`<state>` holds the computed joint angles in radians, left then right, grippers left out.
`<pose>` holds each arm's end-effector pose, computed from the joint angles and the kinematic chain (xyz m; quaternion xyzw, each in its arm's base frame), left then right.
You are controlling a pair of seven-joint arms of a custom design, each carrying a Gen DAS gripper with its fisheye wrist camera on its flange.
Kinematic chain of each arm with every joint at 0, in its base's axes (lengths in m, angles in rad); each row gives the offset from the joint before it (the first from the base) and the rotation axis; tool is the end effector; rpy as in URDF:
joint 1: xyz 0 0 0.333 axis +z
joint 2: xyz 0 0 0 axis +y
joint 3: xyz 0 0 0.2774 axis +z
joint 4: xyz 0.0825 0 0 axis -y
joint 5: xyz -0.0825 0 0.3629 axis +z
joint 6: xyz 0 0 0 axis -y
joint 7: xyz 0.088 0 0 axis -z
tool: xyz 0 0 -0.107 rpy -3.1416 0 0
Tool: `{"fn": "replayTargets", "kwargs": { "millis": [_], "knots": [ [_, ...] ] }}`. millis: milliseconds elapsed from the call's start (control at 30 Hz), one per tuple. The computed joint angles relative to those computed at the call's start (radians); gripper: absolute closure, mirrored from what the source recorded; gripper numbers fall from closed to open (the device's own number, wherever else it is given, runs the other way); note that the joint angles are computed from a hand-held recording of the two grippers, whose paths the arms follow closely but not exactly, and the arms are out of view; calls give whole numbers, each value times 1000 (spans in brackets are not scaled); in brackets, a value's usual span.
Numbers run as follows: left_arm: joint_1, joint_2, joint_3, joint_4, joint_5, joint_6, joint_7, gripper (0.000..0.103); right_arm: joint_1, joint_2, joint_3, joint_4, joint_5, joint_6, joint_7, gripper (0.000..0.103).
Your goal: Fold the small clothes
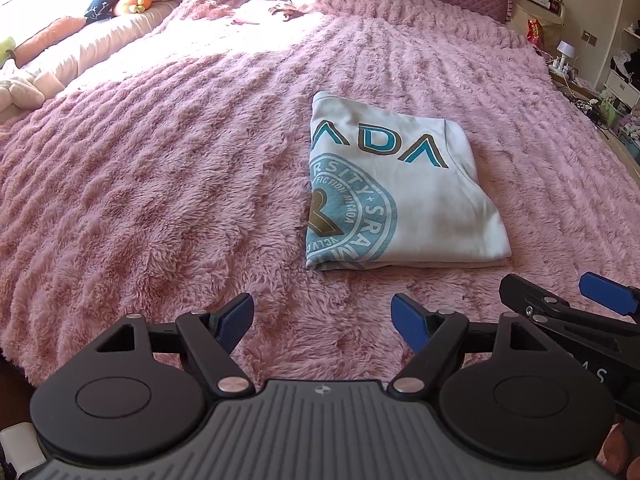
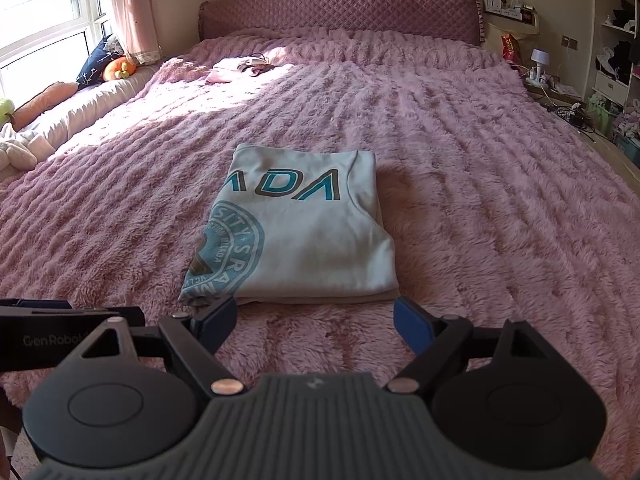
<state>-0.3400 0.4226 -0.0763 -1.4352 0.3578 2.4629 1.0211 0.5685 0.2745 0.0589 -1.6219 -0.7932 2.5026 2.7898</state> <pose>0.6379 -0.2721 0.4912 -0.6488 0.6886 -0.2414 0.2159 0.5318 0.3865 0.5004 -0.6129 0.6739 -0.2648 0.3164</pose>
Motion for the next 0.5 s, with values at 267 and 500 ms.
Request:
{"fn": "replayTargets", "kwargs": {
  "millis": [267,500],
  "knots": [
    [-6,5,2,9,11,-18,3,12,-2,4,-1,-1,9,4,-1,22],
    [-8,14,2,25,12,-31,4,12,-1,8,-1,4,15,0,-6,22]
  ]
}}
